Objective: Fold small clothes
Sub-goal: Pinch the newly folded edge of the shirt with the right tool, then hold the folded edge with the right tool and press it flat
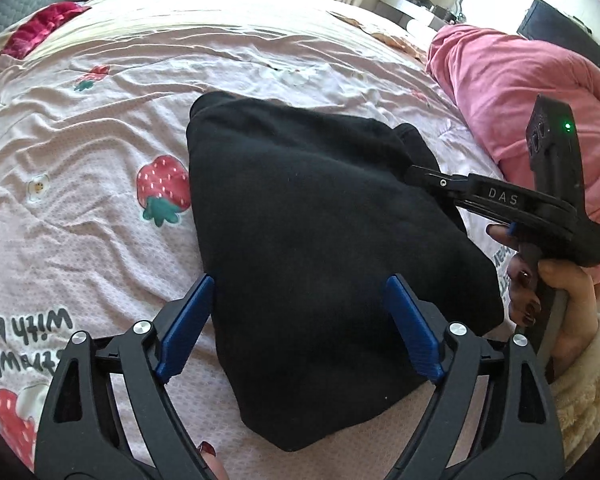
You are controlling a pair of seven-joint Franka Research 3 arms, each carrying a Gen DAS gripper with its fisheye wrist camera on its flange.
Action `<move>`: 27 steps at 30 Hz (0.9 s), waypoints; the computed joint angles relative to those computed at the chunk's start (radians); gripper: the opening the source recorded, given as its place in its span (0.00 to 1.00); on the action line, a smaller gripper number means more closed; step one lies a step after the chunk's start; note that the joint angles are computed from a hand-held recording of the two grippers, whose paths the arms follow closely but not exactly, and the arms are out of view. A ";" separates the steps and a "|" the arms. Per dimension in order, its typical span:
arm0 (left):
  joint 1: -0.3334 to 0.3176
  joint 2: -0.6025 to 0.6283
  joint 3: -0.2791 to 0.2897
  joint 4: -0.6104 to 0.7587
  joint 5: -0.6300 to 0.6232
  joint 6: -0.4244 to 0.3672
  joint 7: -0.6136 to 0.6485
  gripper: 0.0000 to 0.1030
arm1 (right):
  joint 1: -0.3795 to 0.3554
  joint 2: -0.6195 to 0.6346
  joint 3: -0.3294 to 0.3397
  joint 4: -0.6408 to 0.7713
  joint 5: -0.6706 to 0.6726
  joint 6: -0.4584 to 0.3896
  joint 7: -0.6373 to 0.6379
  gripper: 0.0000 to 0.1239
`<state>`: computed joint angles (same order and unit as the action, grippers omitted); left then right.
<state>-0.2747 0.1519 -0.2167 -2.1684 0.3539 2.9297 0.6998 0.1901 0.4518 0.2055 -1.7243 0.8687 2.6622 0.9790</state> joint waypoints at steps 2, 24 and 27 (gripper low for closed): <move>-0.006 0.000 0.002 -0.002 0.008 -0.006 -0.009 0.79 | -0.006 -0.013 0.001 -0.017 0.010 -0.013 0.002 0.15; 0.005 -0.054 -0.023 -0.092 -0.077 0.055 0.037 0.79 | 0.040 -0.275 -0.056 -0.299 0.304 -0.076 -0.247 0.14; 0.021 -0.045 -0.056 -0.093 -0.168 0.053 0.120 0.79 | 0.073 -0.268 -0.075 -0.316 0.204 0.014 -0.187 0.13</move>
